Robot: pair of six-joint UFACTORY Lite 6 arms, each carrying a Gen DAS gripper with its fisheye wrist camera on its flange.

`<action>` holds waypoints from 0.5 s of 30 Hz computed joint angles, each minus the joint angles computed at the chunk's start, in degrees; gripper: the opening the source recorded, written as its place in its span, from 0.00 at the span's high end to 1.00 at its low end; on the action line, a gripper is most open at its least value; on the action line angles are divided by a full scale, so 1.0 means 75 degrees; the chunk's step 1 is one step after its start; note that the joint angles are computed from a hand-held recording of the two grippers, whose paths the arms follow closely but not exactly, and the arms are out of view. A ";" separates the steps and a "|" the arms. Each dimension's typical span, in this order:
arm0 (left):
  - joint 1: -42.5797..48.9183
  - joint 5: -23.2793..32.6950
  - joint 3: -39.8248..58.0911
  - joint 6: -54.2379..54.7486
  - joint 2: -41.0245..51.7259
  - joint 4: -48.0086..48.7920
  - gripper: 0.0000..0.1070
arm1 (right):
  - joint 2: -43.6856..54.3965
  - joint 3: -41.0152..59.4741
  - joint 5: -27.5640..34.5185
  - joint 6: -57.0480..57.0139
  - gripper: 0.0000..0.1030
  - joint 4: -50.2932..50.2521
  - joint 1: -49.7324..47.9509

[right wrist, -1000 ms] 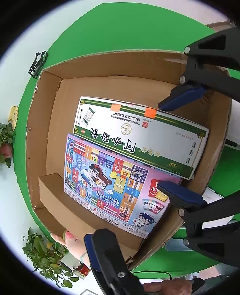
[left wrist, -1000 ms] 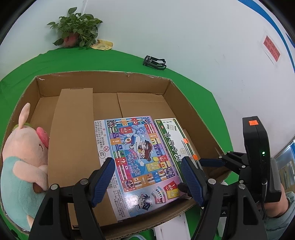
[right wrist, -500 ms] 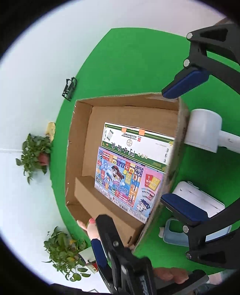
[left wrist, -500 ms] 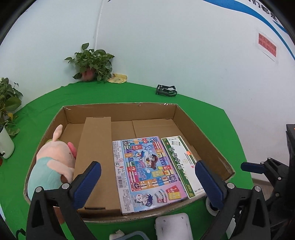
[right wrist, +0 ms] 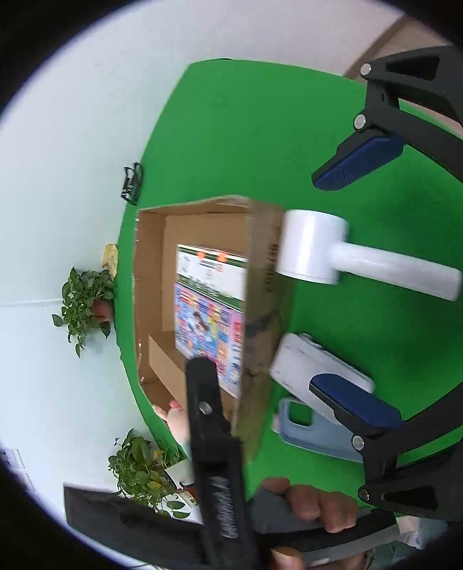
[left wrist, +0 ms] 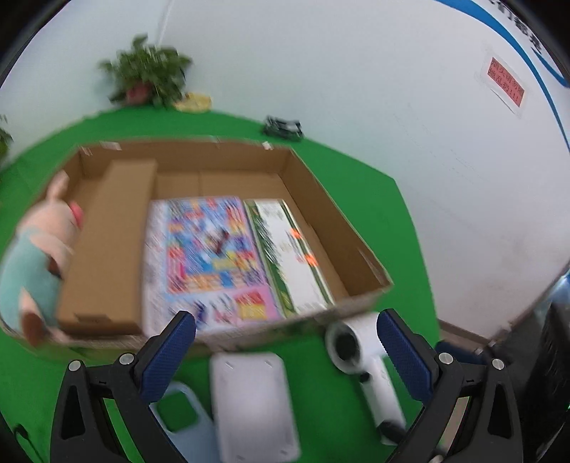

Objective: Organize objects
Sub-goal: 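Move the left gripper back to the white hair dryer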

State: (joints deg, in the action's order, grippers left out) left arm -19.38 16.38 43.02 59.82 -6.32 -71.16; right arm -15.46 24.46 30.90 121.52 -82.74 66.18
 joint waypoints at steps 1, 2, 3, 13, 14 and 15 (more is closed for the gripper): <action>-0.0115 0.0195 0.0004 0.0092 0.0185 -0.0236 0.04 | -0.0011 -0.0207 0.0158 0.0478 0.01 -0.0115 0.0333; -0.0222 0.0304 0.0011 0.0174 0.0330 -0.0386 0.04 | 0.0033 -0.0420 0.0313 0.1026 0.01 -0.0279 0.0677; -0.0382 0.0405 0.0032 0.0212 0.0490 -0.0487 0.04 | 0.0170 -0.0620 0.0513 0.1610 0.01 -0.0373 0.1092; -0.1122 0.1823 0.1102 0.0546 0.2708 -0.1279 0.05 | 0.0188 -0.1461 0.1600 0.3648 0.22 -0.0276 0.2639; -0.1151 0.1927 0.1163 0.0590 0.2826 -0.1345 0.05 | 0.0263 -0.1437 0.1611 0.3715 0.27 -0.0302 0.2617; -0.1195 0.1981 0.1210 0.0640 0.2924 -0.1441 0.05 | 0.0352 -0.1404 0.1627 0.3765 0.28 -0.0309 0.2625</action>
